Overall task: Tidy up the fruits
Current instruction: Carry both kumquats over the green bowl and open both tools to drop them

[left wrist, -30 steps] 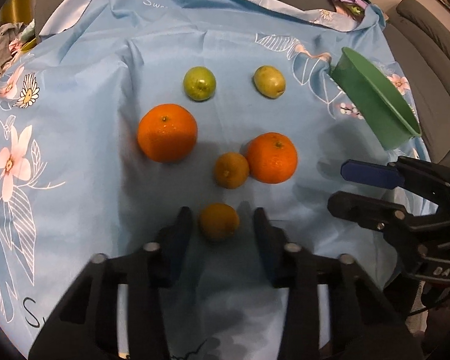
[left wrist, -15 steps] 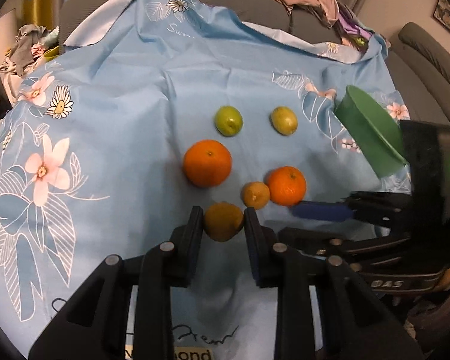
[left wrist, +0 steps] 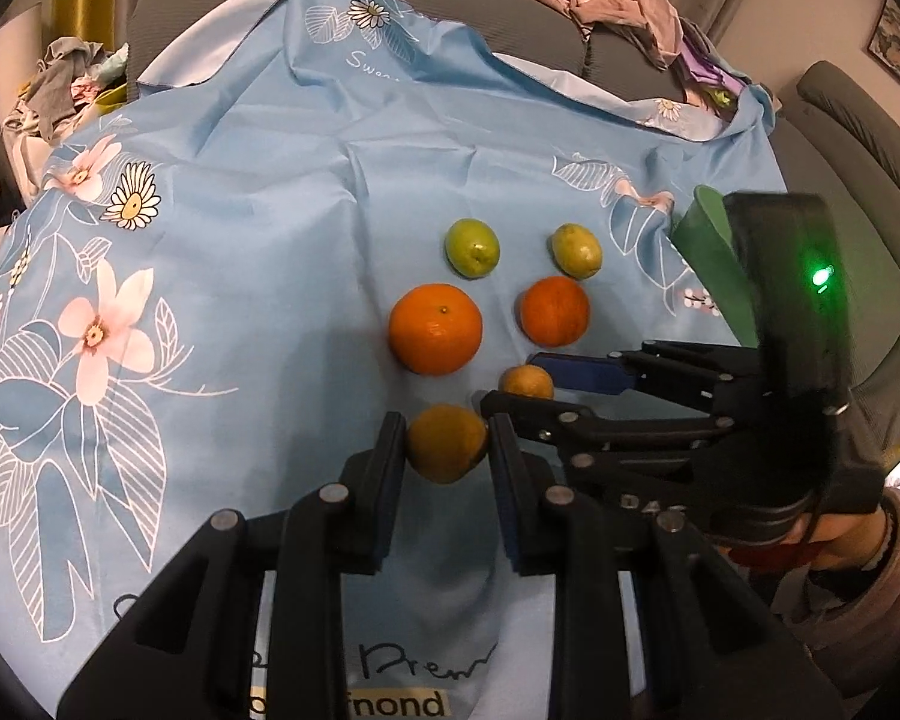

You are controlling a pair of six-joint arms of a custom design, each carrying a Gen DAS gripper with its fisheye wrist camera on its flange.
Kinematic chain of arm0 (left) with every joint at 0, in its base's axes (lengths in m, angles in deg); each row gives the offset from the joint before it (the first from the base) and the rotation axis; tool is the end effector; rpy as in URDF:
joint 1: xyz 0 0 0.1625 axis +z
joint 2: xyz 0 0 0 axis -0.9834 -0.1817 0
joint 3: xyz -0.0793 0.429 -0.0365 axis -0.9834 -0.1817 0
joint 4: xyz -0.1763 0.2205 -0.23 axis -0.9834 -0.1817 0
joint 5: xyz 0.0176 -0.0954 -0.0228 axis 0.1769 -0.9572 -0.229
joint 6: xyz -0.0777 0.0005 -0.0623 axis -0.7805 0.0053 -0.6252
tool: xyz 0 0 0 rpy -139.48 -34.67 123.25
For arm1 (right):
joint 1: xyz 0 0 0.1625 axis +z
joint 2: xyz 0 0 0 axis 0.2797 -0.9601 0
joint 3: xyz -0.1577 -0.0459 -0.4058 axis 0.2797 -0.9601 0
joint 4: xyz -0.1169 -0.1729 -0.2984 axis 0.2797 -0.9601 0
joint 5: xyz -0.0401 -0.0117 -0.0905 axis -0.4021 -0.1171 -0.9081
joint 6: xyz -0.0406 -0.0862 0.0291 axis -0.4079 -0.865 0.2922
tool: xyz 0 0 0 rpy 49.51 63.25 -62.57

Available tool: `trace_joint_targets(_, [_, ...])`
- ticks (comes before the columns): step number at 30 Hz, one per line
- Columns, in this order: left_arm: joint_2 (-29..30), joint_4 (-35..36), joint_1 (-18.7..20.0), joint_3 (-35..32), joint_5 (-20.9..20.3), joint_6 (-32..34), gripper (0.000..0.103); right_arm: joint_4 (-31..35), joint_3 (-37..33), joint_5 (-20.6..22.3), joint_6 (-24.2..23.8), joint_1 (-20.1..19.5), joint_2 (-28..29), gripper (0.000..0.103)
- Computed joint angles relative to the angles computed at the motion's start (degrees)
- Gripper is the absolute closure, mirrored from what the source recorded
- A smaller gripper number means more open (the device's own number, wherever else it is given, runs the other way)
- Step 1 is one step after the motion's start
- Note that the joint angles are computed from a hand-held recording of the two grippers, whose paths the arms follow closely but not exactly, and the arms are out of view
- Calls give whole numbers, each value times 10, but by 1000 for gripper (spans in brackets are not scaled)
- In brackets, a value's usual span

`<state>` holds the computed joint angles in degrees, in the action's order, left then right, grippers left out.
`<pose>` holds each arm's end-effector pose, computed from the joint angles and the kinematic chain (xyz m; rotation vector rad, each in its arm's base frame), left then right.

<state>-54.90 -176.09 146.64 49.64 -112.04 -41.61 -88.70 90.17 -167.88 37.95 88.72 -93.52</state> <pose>-0.1095 -0.6810 0.2256 0.9457 2.6524 -0.3764 0.2559 -0.6552 0.0338 0.4248 -2.4705 0.6100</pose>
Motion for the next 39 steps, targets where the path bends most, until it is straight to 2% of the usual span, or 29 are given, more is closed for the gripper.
trace_joint_targets(3, [0, 1, -1, 0, 1, -1, 75, -24, 1, -22, -26, 4, 7, 74])
trace_joint_targets(13, [-1, 4, -6, 5, 0, 1, 75, -95, 44, -52, -43, 16, -10, 75])
trace_joint_targets(22, [-5, 5, -25, 22, -4, 11, 75, -181, 115, -75, -50, 36, -57, 75])
trace_joint_targets(39, [0, 2, -67, 42, -8, 38, 75, -303, 205, -81, -44, 40, -117, 75])
